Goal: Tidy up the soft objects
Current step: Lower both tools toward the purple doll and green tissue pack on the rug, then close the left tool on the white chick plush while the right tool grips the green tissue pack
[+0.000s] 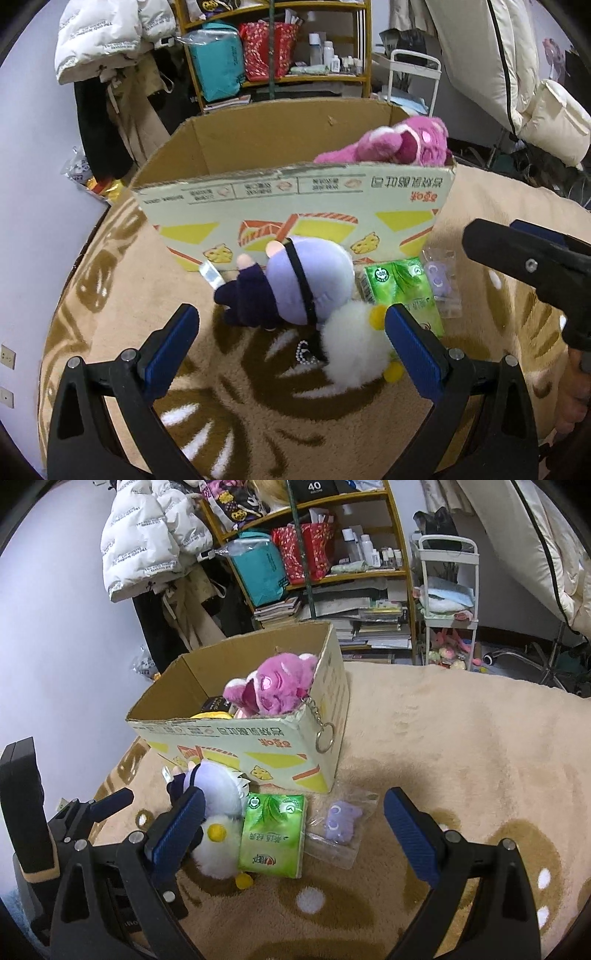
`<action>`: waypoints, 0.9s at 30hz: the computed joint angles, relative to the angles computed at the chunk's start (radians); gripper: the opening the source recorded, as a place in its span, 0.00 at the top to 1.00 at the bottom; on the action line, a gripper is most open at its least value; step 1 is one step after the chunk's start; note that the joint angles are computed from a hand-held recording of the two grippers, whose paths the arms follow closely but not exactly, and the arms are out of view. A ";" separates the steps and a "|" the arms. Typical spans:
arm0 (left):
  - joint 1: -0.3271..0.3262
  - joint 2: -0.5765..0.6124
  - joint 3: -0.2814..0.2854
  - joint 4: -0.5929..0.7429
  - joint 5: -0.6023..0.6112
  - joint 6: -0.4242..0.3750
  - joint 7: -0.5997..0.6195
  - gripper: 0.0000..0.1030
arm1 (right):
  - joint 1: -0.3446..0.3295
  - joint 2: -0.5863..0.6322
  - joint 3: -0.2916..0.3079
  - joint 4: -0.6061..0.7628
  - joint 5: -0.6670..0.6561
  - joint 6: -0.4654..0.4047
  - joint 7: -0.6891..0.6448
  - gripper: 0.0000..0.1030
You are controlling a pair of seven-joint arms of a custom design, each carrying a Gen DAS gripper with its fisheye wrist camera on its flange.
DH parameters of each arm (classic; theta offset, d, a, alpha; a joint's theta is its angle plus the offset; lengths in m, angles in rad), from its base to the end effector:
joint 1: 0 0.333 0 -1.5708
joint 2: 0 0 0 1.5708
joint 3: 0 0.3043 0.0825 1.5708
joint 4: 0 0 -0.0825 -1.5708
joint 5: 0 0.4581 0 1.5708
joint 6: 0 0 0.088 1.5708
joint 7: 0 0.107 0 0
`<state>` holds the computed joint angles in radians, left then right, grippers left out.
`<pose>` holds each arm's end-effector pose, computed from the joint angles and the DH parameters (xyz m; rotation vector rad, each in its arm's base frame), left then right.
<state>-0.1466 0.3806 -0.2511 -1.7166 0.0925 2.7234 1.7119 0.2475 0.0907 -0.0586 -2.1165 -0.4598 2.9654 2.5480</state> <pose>0.7071 -0.2798 0.3991 -1.2923 2.3442 -0.7188 0.6429 0.1541 0.3998 -1.3739 1.9940 -0.5036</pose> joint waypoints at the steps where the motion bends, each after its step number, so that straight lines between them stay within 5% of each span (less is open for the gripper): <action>1: 0.001 0.006 -0.003 0.007 -0.003 -0.009 0.006 0.03 | -0.003 0.008 0.004 0.007 0.018 -0.004 -0.016 0.01; 19: -0.008 0.112 -0.013 0.135 -0.053 -0.191 0.064 0.03 | 0.000 0.131 0.035 0.106 0.418 -0.074 -0.388 0.02; 27: 0.017 0.146 -0.026 0.175 -0.117 -0.240 0.080 0.03 | -0.014 0.178 0.054 0.151 0.557 -0.132 -0.510 0.10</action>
